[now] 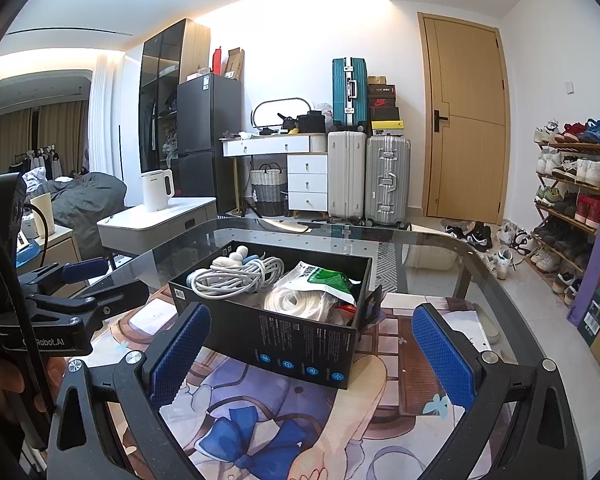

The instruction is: Organize soft objects

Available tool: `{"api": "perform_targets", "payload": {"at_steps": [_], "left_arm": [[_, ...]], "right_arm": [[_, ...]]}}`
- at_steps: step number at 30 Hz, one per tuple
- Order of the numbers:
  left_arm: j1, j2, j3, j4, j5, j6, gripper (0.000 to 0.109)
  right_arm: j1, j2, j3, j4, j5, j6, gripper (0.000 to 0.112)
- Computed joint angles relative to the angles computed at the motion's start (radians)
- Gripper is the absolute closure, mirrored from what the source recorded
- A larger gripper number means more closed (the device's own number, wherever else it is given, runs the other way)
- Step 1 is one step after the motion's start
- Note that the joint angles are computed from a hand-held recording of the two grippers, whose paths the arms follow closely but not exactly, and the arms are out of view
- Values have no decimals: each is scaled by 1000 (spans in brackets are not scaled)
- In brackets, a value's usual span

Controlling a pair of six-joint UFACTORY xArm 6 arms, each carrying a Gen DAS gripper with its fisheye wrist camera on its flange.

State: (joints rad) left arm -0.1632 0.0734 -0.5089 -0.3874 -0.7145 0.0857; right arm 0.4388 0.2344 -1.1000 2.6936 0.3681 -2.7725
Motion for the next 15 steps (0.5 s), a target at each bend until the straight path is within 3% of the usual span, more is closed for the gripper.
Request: {"api": "perform_targets", "payload": {"at_steps": [15], "left_arm": [[14,-4,10,27,-11,-29,6]], "right_arm": [[-3,3,-1,-4,1,-6,10]]}}
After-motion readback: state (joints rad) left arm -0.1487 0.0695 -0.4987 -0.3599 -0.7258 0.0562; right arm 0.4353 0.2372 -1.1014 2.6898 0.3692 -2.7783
